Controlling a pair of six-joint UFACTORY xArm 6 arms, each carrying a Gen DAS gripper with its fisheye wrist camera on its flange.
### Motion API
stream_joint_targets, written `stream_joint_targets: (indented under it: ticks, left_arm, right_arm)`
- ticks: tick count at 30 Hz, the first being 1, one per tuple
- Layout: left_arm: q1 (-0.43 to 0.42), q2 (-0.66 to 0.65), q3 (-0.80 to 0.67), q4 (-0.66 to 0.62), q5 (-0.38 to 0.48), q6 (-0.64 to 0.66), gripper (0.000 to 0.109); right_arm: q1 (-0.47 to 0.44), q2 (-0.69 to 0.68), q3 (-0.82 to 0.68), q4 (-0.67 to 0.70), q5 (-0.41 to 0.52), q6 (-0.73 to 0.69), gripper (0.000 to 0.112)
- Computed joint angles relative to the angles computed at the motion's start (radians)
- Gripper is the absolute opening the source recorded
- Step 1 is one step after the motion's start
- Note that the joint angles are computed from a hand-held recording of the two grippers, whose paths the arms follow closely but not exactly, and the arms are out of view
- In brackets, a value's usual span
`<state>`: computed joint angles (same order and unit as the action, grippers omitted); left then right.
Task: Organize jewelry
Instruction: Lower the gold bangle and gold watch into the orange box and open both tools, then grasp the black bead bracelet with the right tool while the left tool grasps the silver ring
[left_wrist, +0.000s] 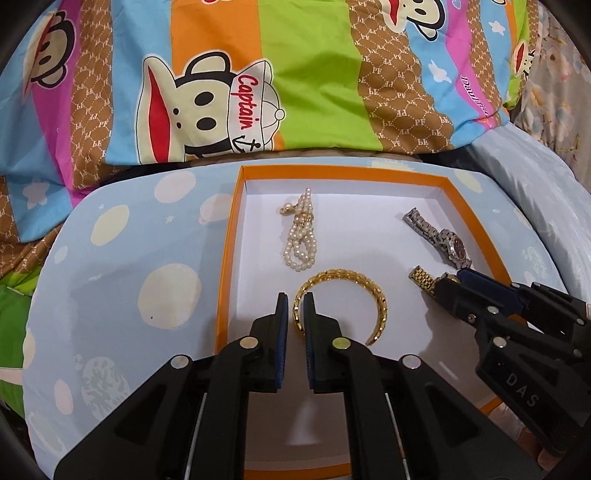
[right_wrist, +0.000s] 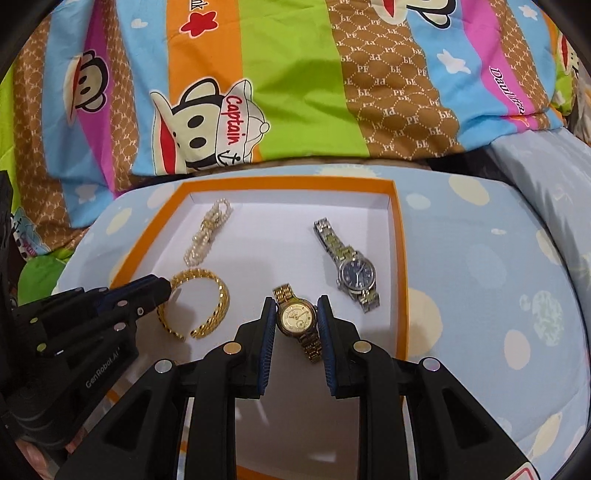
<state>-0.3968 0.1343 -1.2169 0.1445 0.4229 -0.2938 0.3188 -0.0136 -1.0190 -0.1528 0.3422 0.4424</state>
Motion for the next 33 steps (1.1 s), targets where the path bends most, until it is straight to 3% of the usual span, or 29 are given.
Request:
stream_joint_targets:
  ticks: [9,18,23,33]
  left_arm:
    - [0.016,-0.150,0.142,-0.049,-0.128,0.016,0.056]
    - [0.018,-0.409,0.353,-0.122,-0.117,0.068,0.061]
    - [-0.004,-0.525,0.486,-0.121,-0.091,0.067,0.061]
    - [-0.070,-0.655,0.668,-0.108,-0.057,0.008,0.061]
  right_arm:
    - [-0.011,-0.189,0.137,-0.011,-0.084,0.037,0.032]
    - [-0.001,-0.506,0.379,-0.060,-0.073,0.100,0.042]
    - [0.037,-0.657,0.521,-0.189,-0.020,0.215,0.045]
    - [0.104,-0.833,0.688,-0.264,0.075,0.320,0.045]
